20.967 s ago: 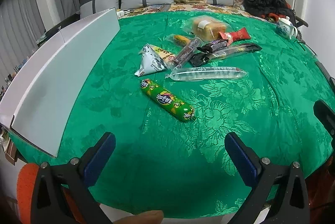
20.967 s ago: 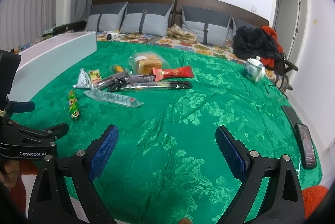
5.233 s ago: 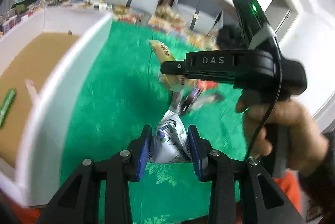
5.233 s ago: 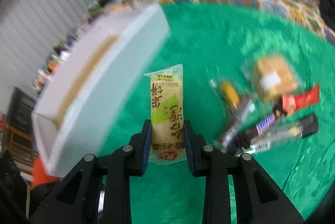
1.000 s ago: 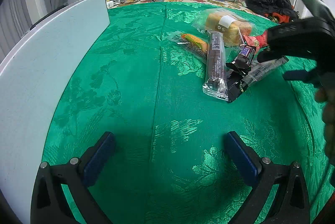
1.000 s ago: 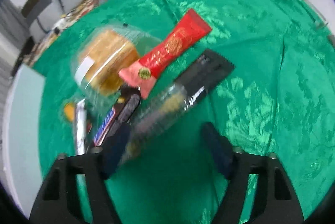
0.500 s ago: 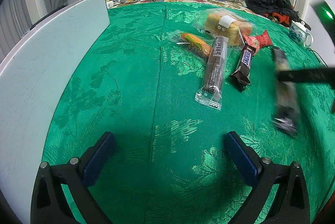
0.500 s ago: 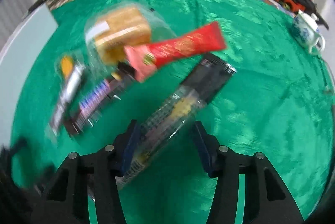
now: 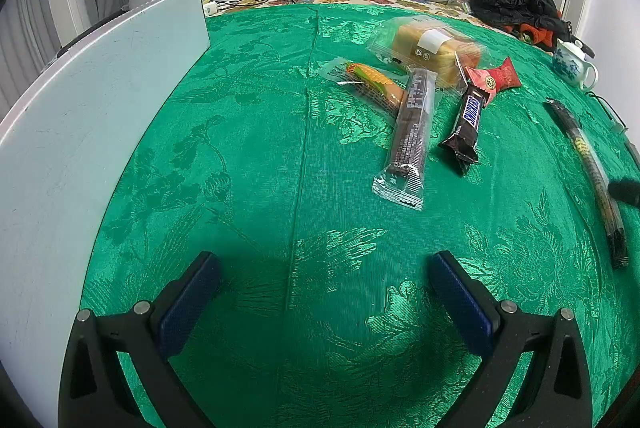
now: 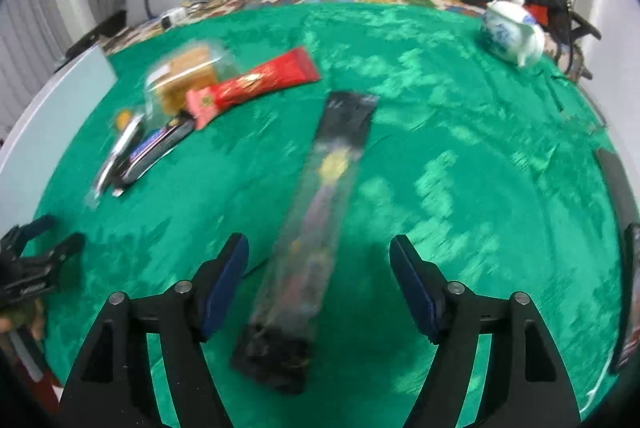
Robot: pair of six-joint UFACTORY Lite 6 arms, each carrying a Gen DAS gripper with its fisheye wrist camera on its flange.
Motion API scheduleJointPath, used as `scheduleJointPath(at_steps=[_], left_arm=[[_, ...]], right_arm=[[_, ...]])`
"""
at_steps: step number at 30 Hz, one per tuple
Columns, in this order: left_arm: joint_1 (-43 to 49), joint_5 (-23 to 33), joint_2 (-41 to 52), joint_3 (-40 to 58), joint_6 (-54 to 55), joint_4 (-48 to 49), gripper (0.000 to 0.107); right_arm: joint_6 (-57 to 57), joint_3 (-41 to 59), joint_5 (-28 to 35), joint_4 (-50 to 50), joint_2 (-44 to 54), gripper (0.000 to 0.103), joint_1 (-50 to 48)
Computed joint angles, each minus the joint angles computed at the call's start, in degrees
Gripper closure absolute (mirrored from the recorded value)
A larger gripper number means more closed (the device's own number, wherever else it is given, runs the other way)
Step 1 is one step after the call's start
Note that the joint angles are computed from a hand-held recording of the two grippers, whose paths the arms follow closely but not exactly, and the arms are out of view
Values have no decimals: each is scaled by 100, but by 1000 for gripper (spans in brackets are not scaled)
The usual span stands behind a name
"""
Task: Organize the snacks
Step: 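Lower the open right tool over the long clear tube snack, then hold the right tool open around the clear tube snack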
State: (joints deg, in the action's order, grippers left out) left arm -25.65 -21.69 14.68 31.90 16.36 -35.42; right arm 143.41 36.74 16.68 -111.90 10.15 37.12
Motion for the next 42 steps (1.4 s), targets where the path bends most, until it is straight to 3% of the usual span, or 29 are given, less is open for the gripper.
scheduleJointPath(at_steps=[2, 4, 6, 8, 15, 42], left_arm=[[1, 2, 0, 2, -3, 3, 4], [0, 0, 11, 10, -6, 5, 4], [3, 2, 6, 8, -5, 8, 4], [4, 1, 3, 3, -8, 13, 4], [9, 3, 10, 10, -21, 29, 4], [10, -8, 43, 27, -34, 47, 4]], right_arm=[[-237, 280, -26, 240, 429, 26, 133], [-1109, 584, 428, 1064, 843, 22, 453], [-1175, 584, 559, 1061, 854, 19, 485], [-397, 432, 219, 101, 782, 15, 91], [1632, -345, 556, -2605, 480, 9, -617], [1403, -288, 559, -2350, 515, 7, -559]])
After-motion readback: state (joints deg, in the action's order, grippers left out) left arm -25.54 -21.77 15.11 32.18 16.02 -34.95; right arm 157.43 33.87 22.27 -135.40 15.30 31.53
